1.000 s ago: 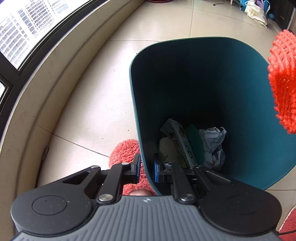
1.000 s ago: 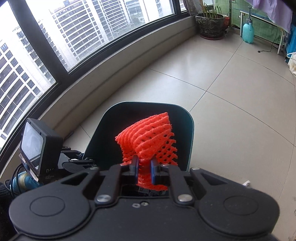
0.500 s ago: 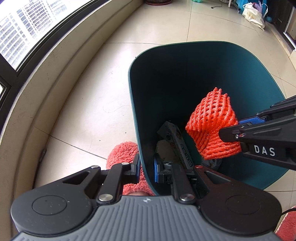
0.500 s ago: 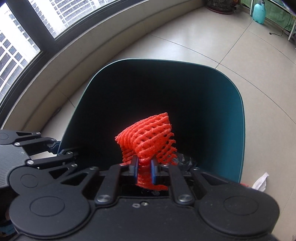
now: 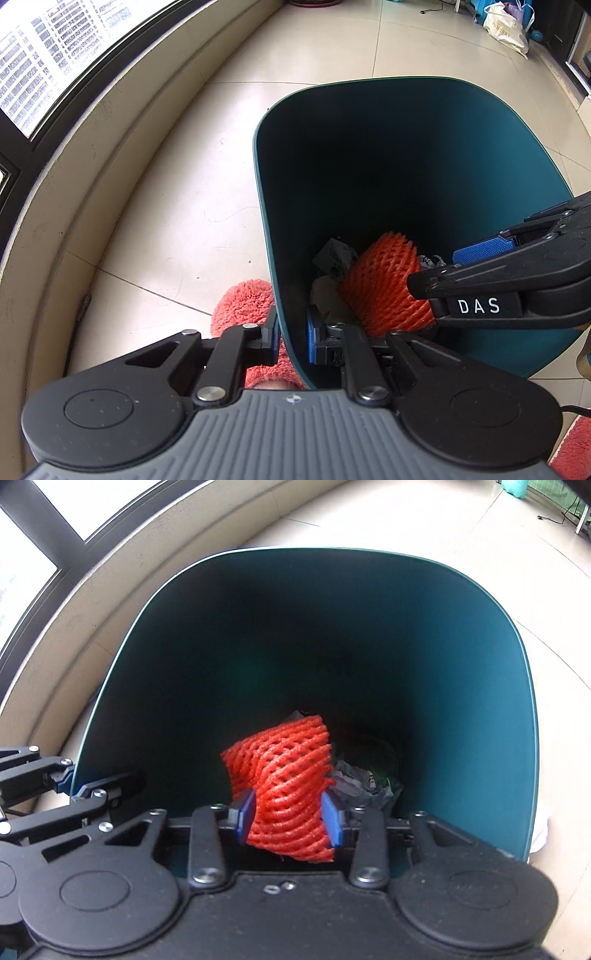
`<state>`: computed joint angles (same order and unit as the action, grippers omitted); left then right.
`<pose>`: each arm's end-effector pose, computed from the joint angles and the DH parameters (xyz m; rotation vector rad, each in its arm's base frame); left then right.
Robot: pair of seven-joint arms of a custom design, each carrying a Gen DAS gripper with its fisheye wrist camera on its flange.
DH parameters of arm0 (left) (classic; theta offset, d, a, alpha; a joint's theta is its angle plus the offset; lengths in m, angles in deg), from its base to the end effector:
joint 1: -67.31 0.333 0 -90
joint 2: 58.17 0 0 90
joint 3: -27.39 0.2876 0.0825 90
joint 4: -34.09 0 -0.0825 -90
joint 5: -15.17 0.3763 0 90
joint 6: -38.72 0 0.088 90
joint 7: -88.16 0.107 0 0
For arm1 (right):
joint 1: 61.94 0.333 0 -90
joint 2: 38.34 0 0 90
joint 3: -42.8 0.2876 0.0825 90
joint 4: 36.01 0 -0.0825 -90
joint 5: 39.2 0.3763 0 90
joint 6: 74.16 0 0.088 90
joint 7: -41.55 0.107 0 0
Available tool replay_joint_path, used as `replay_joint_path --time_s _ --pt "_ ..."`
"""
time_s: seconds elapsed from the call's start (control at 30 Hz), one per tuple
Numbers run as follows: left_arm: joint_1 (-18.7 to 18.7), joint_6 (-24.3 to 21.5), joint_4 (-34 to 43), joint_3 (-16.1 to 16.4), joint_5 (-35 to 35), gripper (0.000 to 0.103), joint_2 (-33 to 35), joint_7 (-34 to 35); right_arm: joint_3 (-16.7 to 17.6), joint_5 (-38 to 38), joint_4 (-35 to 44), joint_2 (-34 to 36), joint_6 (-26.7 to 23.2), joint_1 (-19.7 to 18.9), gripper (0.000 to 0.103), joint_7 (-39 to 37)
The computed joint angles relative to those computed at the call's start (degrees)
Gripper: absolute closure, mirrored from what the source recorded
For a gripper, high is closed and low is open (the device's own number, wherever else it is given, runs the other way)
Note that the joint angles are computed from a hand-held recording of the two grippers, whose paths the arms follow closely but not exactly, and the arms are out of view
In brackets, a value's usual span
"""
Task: Collect trash
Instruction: 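Carry the foam net into the teal bin and open the right tool, then return the right tool to the pile and grasp the snack stick packet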
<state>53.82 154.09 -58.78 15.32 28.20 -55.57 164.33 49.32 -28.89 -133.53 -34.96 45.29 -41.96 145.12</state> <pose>0.5454 -0.2432 0.5941 -1.6928 2.2120 -0.3156 0.5354 0.2752 0.5527 -2.1133 1.7972 0.0329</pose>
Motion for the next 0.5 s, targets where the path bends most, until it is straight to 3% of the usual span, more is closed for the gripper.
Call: replay_joint_path --time_s 0.27,0.5 --pt "-0.34 -0.55 0.46 -0.11 0.84 0.090 0.42 -0.32 -0.51 3.75 -2.40 -4.67 0.54 -0.44 0.045 -4.73" --pt "-0.68 -0.81 0.62 -0.11 1.75 0.090 0.60 -0.56 -2.37 6.87 -5.34 -11.00 1.35 -0.90 0.040 -7.28"
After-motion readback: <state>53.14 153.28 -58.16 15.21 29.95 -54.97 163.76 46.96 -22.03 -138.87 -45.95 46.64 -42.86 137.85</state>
